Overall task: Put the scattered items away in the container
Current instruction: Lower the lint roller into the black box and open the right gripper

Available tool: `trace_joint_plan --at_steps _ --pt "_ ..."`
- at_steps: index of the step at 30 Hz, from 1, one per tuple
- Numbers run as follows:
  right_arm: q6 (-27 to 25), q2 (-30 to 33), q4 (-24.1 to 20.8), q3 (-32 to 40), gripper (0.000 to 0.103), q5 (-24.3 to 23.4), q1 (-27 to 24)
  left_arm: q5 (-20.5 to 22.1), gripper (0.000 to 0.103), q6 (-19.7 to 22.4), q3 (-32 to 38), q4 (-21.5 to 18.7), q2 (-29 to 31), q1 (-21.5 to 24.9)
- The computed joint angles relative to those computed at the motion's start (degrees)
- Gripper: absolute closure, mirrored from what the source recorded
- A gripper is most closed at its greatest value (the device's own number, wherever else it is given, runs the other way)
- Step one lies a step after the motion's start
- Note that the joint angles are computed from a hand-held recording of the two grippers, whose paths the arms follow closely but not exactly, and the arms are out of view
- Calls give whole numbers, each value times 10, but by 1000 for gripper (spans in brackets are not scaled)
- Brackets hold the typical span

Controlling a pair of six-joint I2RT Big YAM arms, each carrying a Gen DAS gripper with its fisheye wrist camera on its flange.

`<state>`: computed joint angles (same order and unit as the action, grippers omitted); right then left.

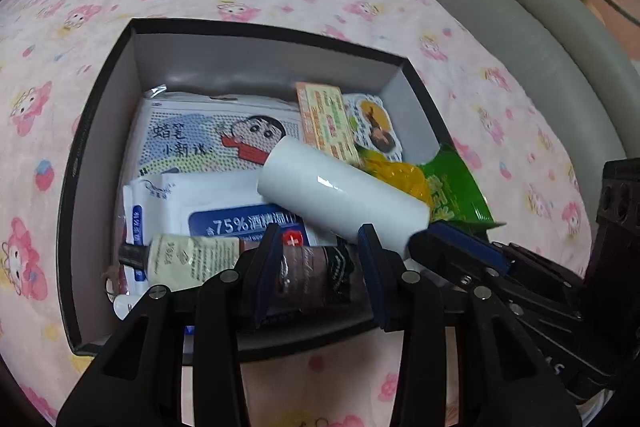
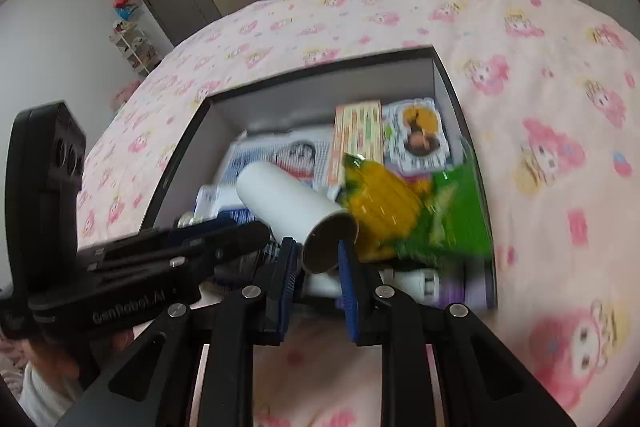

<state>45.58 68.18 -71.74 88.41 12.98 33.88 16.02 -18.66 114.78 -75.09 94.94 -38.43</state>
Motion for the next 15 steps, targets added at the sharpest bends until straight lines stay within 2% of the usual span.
trace_joint_plan --at_steps 2,4,6,9,12,15 --pt "-6 15 1 11 84 2 -10 -5 64 -13 -6 13 -6 4" --pt "-10 34 -18 33 84 32 -7 -10 64 -14 -8 13 -8 8" --pt "-16 44 -21 41 81 53 -5 -9 64 -15 -7 6 -7 14" --pt "-7 49 -32 48 81 48 -11 -10 64 -8 -4 -12 -5 19" --pt "7 25 -21 34 81 35 -1 -12 64 35 14 -49 4 10" --pt "41 8 -46 26 81 72 23 -10 64 73 42 -78 20 -3"
